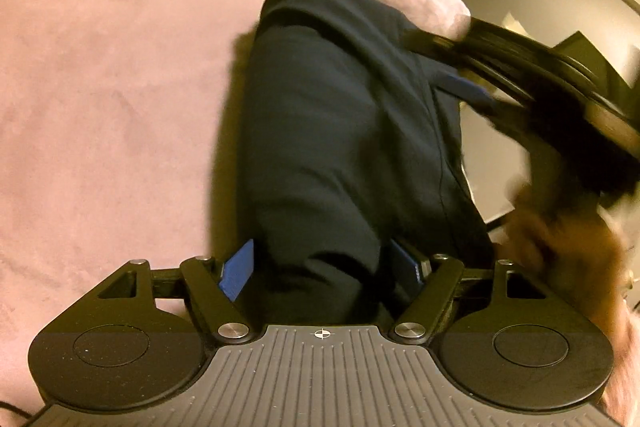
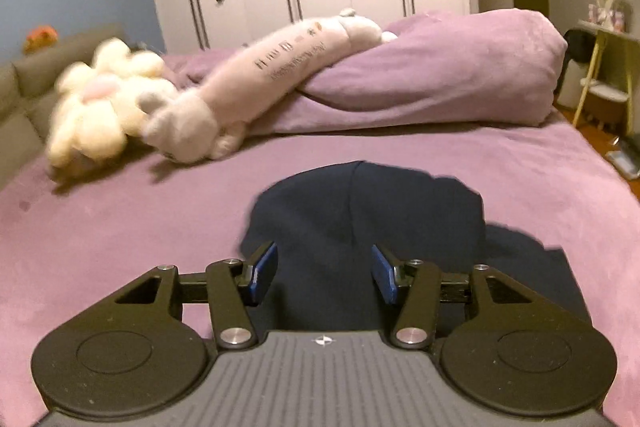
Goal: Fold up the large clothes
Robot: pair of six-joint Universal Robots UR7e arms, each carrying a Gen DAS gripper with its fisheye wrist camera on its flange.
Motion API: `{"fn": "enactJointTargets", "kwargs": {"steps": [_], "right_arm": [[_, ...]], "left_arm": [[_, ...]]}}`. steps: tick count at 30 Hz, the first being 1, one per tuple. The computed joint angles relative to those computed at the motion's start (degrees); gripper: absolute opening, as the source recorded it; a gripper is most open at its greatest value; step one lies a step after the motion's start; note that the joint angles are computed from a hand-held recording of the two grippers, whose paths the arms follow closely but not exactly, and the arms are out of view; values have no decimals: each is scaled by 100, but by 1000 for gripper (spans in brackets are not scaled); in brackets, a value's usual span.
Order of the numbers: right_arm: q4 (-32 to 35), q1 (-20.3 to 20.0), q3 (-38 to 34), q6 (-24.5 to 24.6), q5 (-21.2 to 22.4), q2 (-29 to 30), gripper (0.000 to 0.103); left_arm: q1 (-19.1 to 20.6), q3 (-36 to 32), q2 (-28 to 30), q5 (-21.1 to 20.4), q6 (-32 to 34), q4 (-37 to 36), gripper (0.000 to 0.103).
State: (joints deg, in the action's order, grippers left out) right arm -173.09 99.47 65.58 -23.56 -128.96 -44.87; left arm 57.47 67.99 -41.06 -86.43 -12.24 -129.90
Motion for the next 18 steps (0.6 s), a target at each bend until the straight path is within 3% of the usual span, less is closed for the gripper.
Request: {"fn": "enactJointTargets", "kwargs": {"steps": [3, 5, 8, 12, 18], "right_arm": [[-554, -96, -592, -899, -841, 588, 50], [-1097, -250, -368, -1167, -1043, 606, 51], [-1886, -446, 408, -952, -751, 268, 51], [-2272, -544, 554, -946, -519, 248, 51], [-2351, -828, 1058, -386, 163, -102, 51]], "left_arm": [[-95, -240, 164, 309, -26, -134, 78], [-229, -469, 341, 816, 94, -282, 77], [-364, -1097, 850, 1571, -18, -384, 77], [-472, -1968, 1687, 1937, -363, -653, 77], [-653, -2211, 2314, 2460, 221, -1525, 85]]}}
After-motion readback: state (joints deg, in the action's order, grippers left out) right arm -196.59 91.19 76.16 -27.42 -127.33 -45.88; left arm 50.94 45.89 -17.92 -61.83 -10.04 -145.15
